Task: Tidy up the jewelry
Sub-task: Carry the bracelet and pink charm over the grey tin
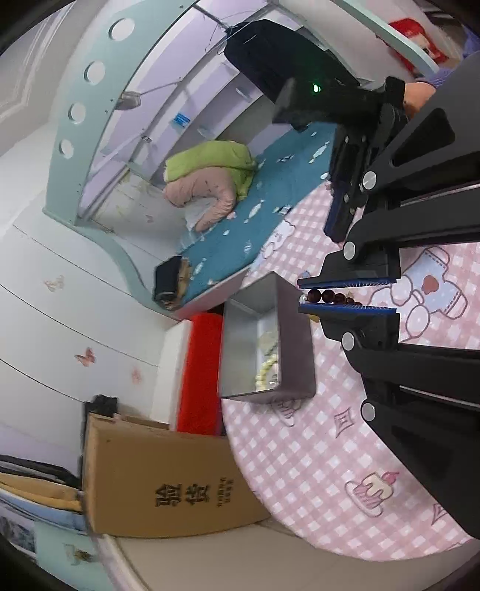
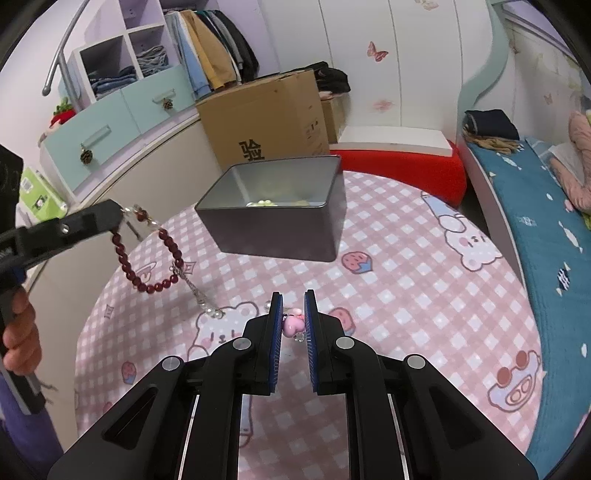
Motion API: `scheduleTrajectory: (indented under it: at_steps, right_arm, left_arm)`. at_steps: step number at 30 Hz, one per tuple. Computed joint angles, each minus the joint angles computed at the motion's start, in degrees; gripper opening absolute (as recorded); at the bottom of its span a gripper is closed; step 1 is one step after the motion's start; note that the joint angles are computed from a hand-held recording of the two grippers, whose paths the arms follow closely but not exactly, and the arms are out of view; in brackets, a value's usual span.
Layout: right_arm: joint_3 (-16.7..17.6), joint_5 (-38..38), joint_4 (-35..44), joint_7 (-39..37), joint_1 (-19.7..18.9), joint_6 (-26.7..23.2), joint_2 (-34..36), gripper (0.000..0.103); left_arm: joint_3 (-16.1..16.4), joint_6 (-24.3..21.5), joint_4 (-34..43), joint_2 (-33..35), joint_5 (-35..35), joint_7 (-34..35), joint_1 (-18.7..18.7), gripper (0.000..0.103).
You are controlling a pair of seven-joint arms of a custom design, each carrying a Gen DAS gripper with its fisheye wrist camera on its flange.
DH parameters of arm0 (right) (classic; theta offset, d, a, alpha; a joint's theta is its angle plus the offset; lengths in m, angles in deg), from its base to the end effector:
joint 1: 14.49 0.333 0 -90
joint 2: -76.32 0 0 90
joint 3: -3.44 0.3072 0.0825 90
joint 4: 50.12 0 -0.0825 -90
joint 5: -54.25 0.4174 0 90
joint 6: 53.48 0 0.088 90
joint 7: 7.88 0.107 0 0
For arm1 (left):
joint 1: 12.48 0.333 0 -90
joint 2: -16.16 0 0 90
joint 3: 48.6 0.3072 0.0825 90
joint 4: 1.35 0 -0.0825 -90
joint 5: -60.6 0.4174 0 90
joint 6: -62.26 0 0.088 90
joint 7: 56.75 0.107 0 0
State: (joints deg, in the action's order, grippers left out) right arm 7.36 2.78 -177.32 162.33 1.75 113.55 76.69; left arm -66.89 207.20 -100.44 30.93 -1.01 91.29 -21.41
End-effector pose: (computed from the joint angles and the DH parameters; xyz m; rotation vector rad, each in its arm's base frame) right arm 0.5347 0.2477 0.4054 -1.5004 1.9011 -0.5402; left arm 0.6347 -0.2957 0.4719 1.1464 -2.4655 1.5048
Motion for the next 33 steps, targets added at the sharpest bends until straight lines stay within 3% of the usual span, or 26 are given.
scheduleTrajectory:
  at_steps: [3, 7, 13, 19, 21, 22, 27, 29, 33]
  right_arm:
    - [-0.06, 0.41, 0.25, -0.23, 0.08, 0.22, 0.47, 0.013]
    - [-0.14, 0.38, 0.67, -0.27, 0.28, 0.01, 0.50, 0.013]
    - [-0.27, 0.21, 1.44, -0.71, 0.20, -0.38, 0.45, 0.013]
    - [-0.32, 0.72, 2.44, -1.99, 0.23, -0.38, 0.86, 0.013]
    - [-0.40, 1.40, 2.91, -2.59, 0.29, -0.22, 1.46, 0.013]
    - [-0.45, 1.47, 3.03, -2.67, 0.39, -0.12, 1.58, 0.013]
    - [-0.73, 2.15, 3.70, -3.59, 0.79, -0.14, 2.11, 0.013]
    - [-0.92, 2.10, 4.20, -3.83, 0.84, -0.24, 2.18, 0.013]
    - [-1.21, 1.52, 6.17, -4.39, 0.82, -0.66, 2.51, 0.013]
  left_arm:
    - [0.76, 0.59, 1.16, 1.07, 5.02, -4.14, -1.16, 0.006]
    - [-0.65, -1.10, 0.62, -0.41, -0.13, 0.71, 0.49, 0.006]
    - [0.04, -0.94, 2.09, 0.70, 2.15, -2.50, -0.24, 0.006]
    - [-0.84, -3.06, 1.66, -0.36, -1.81, 1.83, 1.02, 0.006]
    - [0.76, 1.64, 2.61, 1.36, 5.36, -2.38, -1.99, 0.006]
    - [1.02, 0.27, 3.74, 2.57, 7.31, -5.51, -2.08, 0.006]
    - [-1.08, -1.97, 3.02, 2.23, 3.73, -2.08, 0.05, 0.006]
    - [-0.91, -0.28, 3.10, 2.12, 4.59, -1.90, -0.58, 0.006]
    - [-0.68, -1.31, 6.81, 4.65, 7.66, -4.91, -1.14, 0.006]
